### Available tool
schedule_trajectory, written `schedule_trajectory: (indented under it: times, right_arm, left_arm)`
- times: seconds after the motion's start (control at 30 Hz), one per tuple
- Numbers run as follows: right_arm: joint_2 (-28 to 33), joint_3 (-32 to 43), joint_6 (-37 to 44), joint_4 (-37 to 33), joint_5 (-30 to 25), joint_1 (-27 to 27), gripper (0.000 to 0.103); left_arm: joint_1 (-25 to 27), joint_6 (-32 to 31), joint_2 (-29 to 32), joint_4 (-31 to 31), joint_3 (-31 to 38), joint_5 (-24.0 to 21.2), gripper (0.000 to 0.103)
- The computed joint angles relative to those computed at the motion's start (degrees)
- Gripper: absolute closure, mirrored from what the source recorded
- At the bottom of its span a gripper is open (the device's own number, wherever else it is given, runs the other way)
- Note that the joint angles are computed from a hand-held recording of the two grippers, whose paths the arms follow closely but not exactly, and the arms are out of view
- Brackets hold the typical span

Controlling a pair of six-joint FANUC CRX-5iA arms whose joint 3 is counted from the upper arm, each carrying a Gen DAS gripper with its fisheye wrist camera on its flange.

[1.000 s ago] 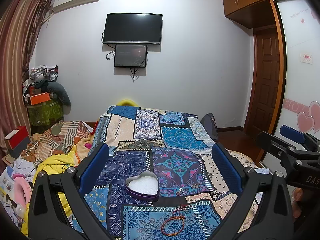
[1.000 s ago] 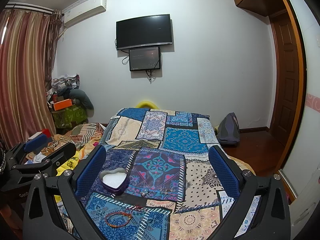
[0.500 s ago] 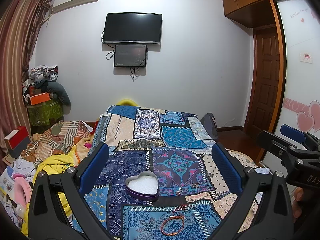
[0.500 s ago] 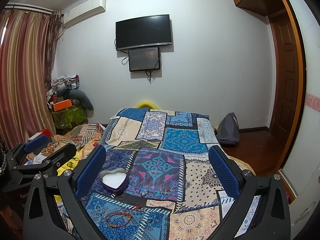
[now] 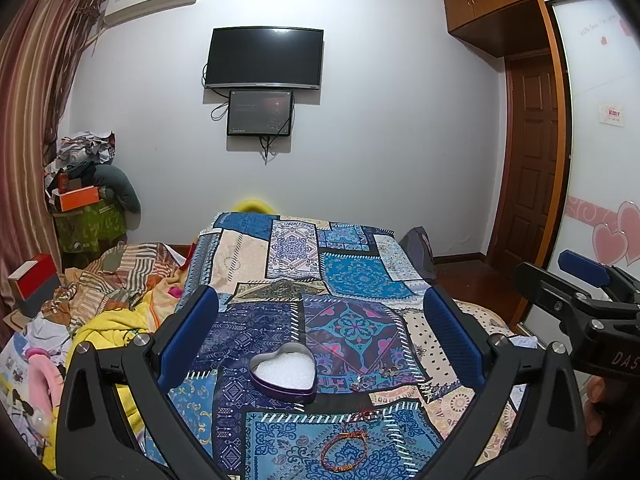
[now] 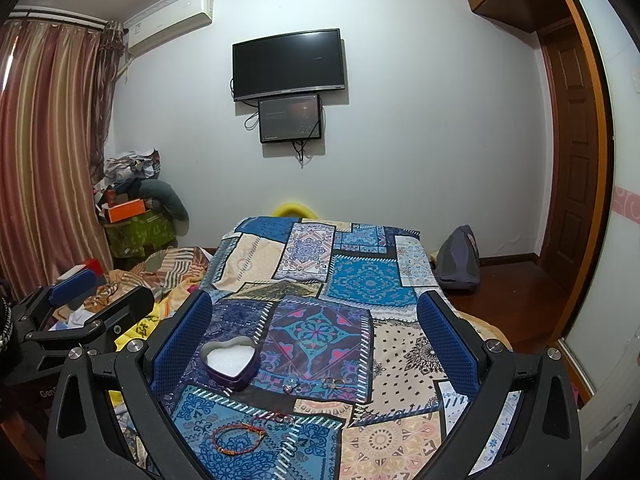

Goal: Organize jewelry

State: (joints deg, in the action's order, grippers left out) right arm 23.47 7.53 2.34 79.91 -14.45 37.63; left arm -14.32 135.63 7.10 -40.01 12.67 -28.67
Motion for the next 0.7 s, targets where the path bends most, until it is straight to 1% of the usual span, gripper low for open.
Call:
schedule_trajectory:
  times: [0.23,0.47,0.7]
  right_arm:
    - [-0.1,0.0,0.1,-0.4,0.1,0.1,0.001]
    - [0.1,0.5,1.7,-2.2,-0.2,0.5,0.001]
    - [1.0,2.0,6.2,-7.3,-1.0,1.1,0.001]
  left_arm:
    - [-0.1,-0.1,0.0,0.0,0.0,-0.1,0.0]
    - [-0.2,0.4,0.0,-0.3,0.0,-0.3,0.0]
    - [0.0,0.2,0.0,-0.1,-0.1,-0.1,0.0]
